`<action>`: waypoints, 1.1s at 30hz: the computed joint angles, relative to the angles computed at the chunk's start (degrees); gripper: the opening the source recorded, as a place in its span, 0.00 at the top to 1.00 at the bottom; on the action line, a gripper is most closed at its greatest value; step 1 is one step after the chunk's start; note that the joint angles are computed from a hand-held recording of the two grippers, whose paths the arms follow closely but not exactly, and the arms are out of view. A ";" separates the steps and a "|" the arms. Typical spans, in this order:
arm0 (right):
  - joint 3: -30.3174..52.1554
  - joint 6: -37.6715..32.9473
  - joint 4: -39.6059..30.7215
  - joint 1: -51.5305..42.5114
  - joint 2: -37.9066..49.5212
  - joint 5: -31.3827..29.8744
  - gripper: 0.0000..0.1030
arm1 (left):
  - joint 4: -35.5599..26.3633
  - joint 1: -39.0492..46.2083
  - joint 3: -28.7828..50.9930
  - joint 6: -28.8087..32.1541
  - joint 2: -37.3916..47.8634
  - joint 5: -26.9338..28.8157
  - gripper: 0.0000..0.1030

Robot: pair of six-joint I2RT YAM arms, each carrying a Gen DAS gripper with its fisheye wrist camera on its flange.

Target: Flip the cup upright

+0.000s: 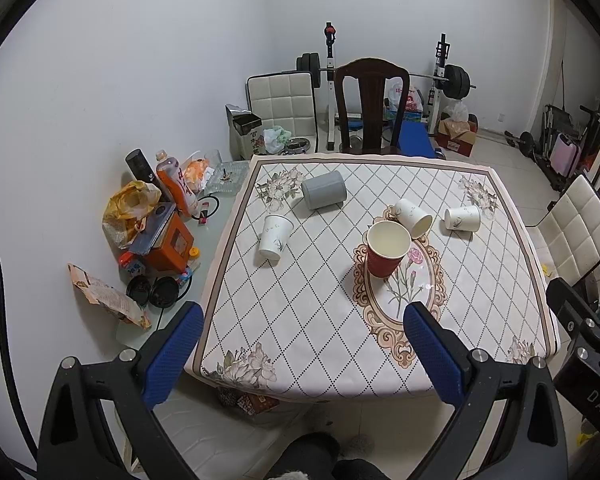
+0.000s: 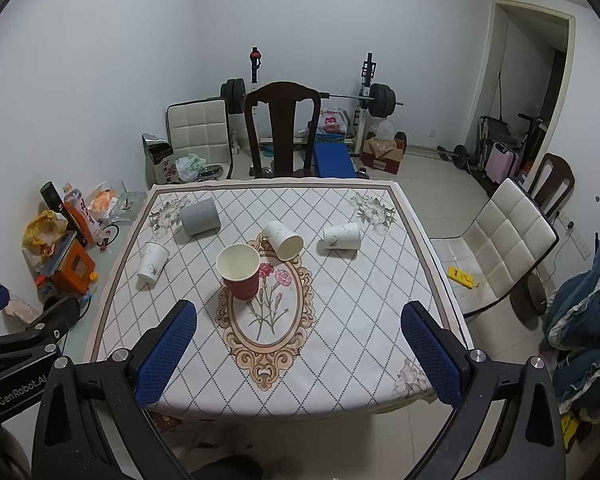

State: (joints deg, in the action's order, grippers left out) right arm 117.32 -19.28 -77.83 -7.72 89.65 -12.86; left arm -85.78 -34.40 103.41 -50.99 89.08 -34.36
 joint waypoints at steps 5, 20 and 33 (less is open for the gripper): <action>0.05 0.11 -0.04 0.08 -0.05 -0.04 0.00 | -0.27 -0.09 -0.25 -0.27 -0.50 -0.10 0.01; -0.29 0.07 0.05 0.26 -0.39 -0.14 0.00 | -1.33 -0.37 0.69 -0.88 -0.33 -0.66 0.01; 0.46 0.23 -0.71 1.10 -0.32 -0.23 0.00 | -2.25 -1.10 1.12 -2.03 -0.35 -1.18 0.01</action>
